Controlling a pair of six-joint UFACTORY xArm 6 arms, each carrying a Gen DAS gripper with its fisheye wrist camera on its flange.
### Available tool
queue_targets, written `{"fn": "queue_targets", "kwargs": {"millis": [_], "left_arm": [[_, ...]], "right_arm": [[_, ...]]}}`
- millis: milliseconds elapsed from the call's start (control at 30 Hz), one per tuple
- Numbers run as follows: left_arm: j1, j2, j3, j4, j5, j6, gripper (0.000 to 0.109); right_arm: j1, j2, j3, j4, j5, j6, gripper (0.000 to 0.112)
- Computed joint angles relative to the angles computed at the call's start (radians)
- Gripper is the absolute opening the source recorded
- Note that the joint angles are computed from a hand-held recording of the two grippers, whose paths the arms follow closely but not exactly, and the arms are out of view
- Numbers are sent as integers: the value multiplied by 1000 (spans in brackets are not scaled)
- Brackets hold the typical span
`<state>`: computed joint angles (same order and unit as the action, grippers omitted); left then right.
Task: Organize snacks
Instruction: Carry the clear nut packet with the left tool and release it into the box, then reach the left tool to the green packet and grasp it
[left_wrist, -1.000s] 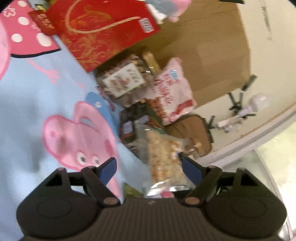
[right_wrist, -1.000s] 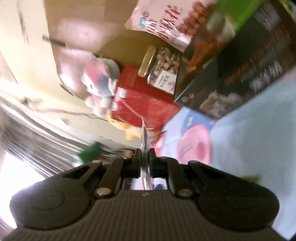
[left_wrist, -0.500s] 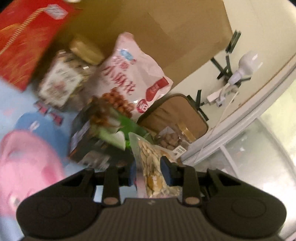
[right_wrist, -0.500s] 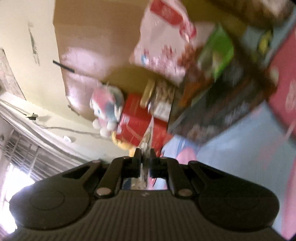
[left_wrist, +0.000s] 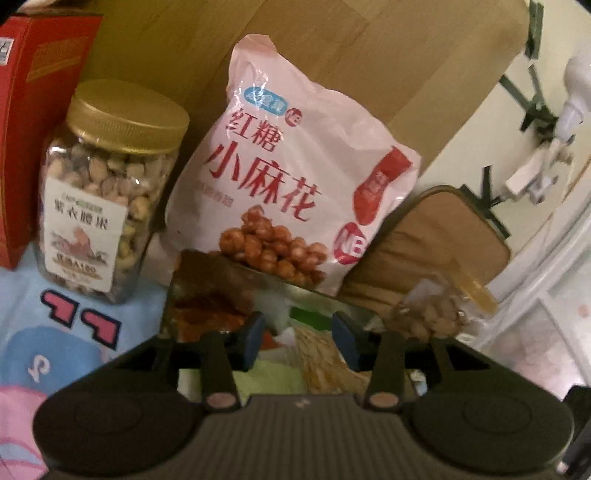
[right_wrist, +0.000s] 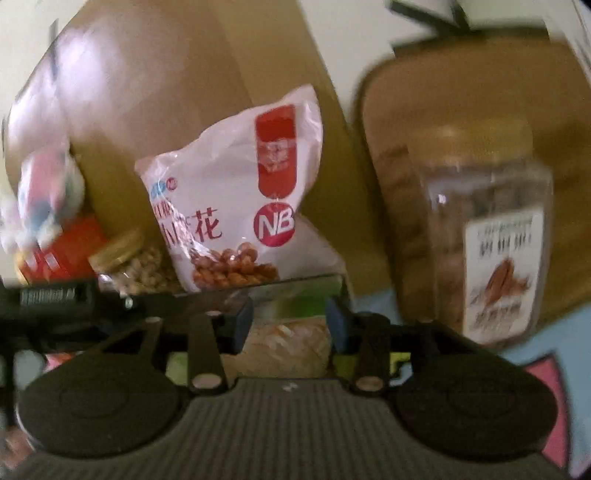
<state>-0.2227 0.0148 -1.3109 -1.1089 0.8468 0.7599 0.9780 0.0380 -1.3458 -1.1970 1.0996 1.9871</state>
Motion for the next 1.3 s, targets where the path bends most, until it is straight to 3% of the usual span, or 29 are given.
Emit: {"fn": "queue_targets", "kwargs": {"millis": [100, 200, 233, 267, 333, 367, 533, 633, 700, 1000, 1133, 1200, 1300], "left_arm": [[11, -48, 44, -9, 14, 33, 44], [54, -130, 107, -40, 109, 79, 44], [84, -172, 142, -53, 155, 108, 46], [114, -214, 181, -63, 192, 135, 55], [187, -304, 272, -63, 254, 177, 71], [220, -338, 308, -46, 277, 182, 73], [371, -394, 401, 99, 425, 126, 73], [451, -372, 409, 115, 528, 89, 73], [470, -342, 400, 115, 562, 48, 73], [489, -306, 430, 45, 633, -2, 73], [472, -312, 442, 32, 618, -8, 68], [470, -323, 454, 28, 602, 2, 62], [471, -309, 450, 34, 605, -13, 37]], "right_arm": [[55, -21, 35, -88, 89, 65, 47], [90, -67, 81, -95, 92, 130, 47], [106, -74, 85, -95, 88, 150, 47], [125, -91, 100, -95, 72, 169, 47], [143, -141, 156, -93, -59, 229, 47], [142, -152, 176, -93, -139, 274, 47], [170, -124, 221, -27, -383, 415, 47], [155, -80, 221, -60, -524, 579, 48], [158, -70, 220, -122, -532, 710, 47], [146, -26, 160, -59, -546, 752, 47], [141, -24, 167, -89, -568, 813, 45], [144, -5, 143, -65, -556, 773, 44], [143, 14, 123, -65, -551, 752, 39]]}}
